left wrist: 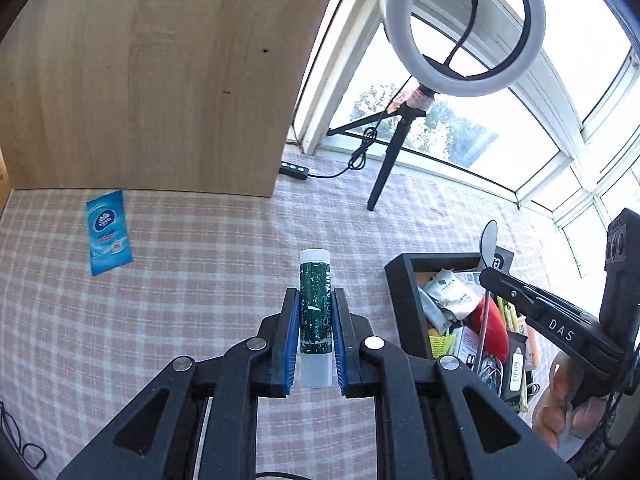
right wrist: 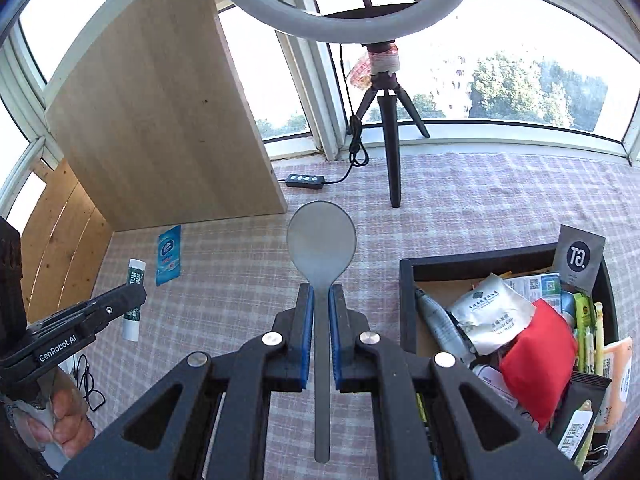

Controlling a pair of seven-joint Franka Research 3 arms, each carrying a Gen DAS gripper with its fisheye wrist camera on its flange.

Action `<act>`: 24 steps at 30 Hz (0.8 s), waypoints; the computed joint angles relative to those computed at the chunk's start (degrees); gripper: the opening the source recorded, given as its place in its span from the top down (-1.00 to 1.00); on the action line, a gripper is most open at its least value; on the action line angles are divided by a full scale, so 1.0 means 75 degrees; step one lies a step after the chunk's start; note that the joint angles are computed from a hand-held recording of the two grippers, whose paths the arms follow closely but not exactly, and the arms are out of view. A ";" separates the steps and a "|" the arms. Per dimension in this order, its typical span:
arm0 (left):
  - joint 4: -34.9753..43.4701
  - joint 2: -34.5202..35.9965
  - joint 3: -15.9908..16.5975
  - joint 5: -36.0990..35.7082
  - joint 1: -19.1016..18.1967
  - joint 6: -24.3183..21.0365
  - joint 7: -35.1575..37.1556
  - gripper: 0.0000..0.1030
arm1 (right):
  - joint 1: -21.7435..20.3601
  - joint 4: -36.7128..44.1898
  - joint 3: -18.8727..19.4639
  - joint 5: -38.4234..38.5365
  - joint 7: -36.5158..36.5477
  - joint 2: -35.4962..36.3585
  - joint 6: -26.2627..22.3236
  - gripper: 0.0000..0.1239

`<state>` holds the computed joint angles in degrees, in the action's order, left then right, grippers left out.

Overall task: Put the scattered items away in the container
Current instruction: 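Carry spoon and lip balm into the black tray and release both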

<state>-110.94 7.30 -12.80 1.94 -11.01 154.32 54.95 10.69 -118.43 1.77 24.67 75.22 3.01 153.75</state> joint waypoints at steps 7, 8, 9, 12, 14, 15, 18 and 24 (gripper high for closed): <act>0.1811 0.1215 -0.0626 -0.0167 -0.0707 -0.0578 0.0527 0.73 | -0.0707 -0.0886 -0.0536 -0.0785 0.0497 -0.0889 0.0057 0.87; 0.2076 0.1401 -0.0672 -0.0140 -0.0825 -0.0678 0.0572 0.73 | -0.0821 -0.0979 -0.0590 -0.0903 0.0579 -0.0981 0.0053 0.87; 0.2363 0.1608 -0.0708 -0.0077 -0.0962 -0.0769 0.0611 0.73 | -0.0923 -0.1046 -0.0636 -0.0978 0.0630 -0.1050 0.0056 0.87; 0.3105 0.2085 -0.0761 0.0092 -0.1329 -0.1087 0.0673 0.73 | -0.1240 -0.1190 -0.0771 -0.1217 0.0728 -0.1206 0.0055 0.87; 0.3585 0.2400 -0.0782 0.0167 -0.1543 -0.1287 0.0702 0.73 | -0.1388 -0.1186 -0.0826 -0.1274 0.0747 -0.1182 0.0050 0.87; 0.3814 0.2551 -0.0779 0.0217 -0.1649 -0.1380 0.0719 0.73 | -0.1470 -0.1214 -0.0834 -0.1392 0.0835 -0.1205 0.0068 0.87; 0.4408 0.2957 -0.0781 0.0308 -0.1888 -0.1564 0.0804 0.72 | -0.1625 -0.1232 -0.0871 -0.1560 0.0844 -0.1204 0.0072 0.87; 0.5028 0.3316 -0.0578 0.0503 -0.2235 -0.2048 0.0728 0.42 | -0.1766 -0.1182 -0.0896 -0.1658 0.0776 -0.1173 0.0000 0.59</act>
